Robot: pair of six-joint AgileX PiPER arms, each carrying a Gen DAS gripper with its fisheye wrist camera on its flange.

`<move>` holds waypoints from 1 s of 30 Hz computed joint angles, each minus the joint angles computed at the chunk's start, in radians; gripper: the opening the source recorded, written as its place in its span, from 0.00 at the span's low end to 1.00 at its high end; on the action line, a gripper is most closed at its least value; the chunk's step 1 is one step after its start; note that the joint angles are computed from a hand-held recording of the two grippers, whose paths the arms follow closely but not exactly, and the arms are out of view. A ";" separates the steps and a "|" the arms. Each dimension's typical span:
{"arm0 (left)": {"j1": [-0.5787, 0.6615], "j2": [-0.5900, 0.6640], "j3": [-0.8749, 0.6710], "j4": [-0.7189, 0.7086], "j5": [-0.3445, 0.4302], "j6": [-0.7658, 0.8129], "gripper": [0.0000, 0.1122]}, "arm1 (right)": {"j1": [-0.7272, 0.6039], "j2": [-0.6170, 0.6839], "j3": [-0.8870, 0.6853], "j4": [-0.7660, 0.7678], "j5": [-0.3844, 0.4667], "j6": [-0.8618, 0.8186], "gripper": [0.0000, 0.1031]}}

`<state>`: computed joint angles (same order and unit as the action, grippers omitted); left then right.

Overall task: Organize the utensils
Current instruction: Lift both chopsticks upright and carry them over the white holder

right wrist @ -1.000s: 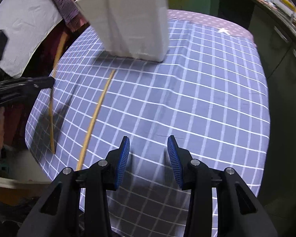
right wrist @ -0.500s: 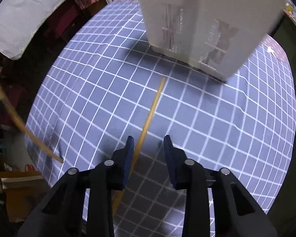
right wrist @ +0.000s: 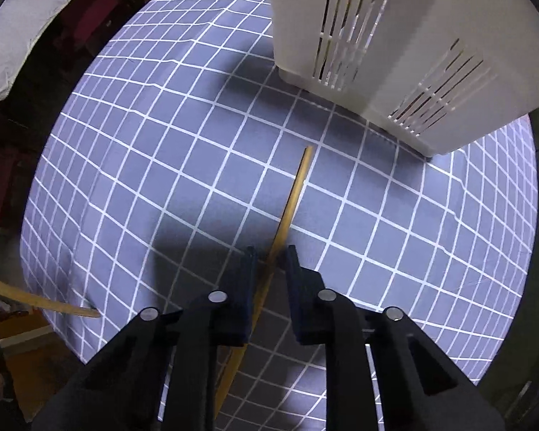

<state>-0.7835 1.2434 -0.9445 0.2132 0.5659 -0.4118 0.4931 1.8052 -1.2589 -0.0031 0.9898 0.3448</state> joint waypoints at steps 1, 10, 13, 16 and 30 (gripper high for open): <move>0.000 -0.001 0.002 -0.001 -0.002 0.002 0.06 | 0.005 0.003 -0.004 -0.006 0.000 0.012 0.10; -0.001 -0.011 0.005 -0.004 0.003 0.009 0.06 | 0.027 -0.139 0.087 -0.014 -0.084 0.059 0.07; -0.010 -0.014 0.007 0.010 0.005 -0.001 0.06 | 0.046 -0.271 0.145 -0.064 -0.109 0.111 0.07; -0.023 -0.018 0.012 0.034 0.004 -0.026 0.06 | 0.069 -0.419 0.209 -0.123 -0.121 0.171 0.07; -0.063 -0.031 0.024 0.096 0.005 -0.080 0.06 | 0.356 -1.012 0.480 -0.503 0.019 0.609 0.07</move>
